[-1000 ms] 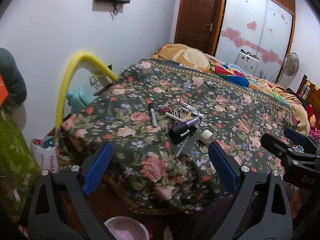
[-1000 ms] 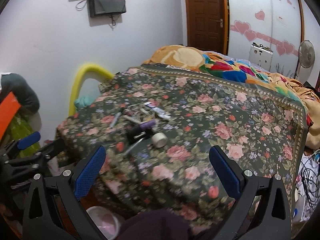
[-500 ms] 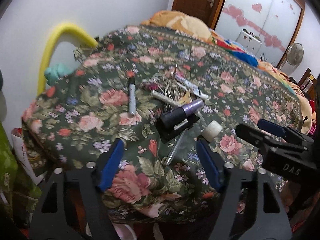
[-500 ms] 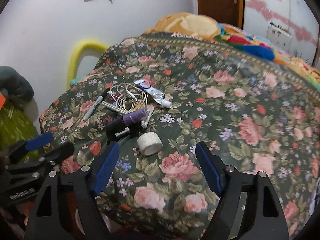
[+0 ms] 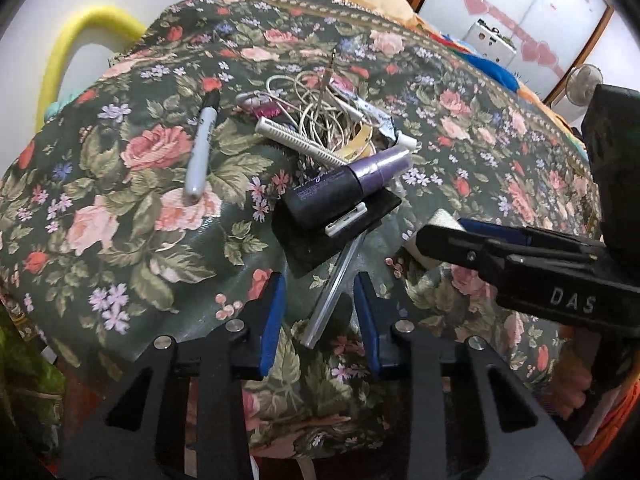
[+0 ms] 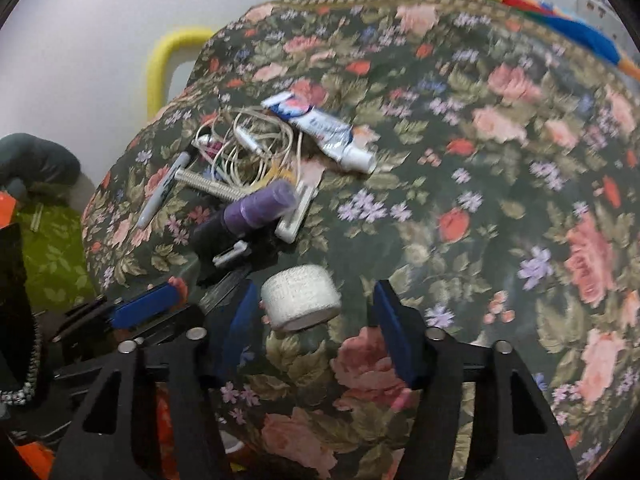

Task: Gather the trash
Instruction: 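Grasp the white tape roll with the right tool while the left tool grasps the clear pen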

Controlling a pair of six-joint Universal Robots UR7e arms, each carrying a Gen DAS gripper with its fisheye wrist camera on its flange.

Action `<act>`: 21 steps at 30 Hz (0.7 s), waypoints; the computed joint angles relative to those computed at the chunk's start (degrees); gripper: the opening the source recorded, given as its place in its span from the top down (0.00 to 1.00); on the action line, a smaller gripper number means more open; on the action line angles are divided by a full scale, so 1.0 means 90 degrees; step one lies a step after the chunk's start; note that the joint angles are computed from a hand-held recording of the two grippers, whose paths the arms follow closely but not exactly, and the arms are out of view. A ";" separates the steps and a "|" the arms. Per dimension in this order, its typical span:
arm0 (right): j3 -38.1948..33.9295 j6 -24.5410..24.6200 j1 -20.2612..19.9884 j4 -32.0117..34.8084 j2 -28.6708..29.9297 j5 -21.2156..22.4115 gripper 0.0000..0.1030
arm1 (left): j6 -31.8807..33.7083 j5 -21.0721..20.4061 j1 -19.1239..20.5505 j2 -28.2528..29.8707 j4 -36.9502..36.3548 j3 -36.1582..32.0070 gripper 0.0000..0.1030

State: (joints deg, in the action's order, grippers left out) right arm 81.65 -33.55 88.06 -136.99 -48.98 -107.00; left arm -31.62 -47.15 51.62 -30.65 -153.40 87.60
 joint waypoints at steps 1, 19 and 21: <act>-0.0009 -0.0004 0.0007 0.0039 0.0009 -0.0026 0.63 | 0.0011 -0.0026 0.0020 0.0025 0.0042 -0.0044 0.68; 0.0886 -0.0197 0.0067 -0.1351 -0.0580 -0.0525 0.64 | 0.0163 0.0277 -0.0156 0.0495 0.1446 -0.0919 0.90; 0.0956 -0.0189 0.0064 -0.1397 -0.0640 -0.0496 0.64 | 0.0177 0.0285 -0.0133 0.0600 0.1418 -0.1076 0.90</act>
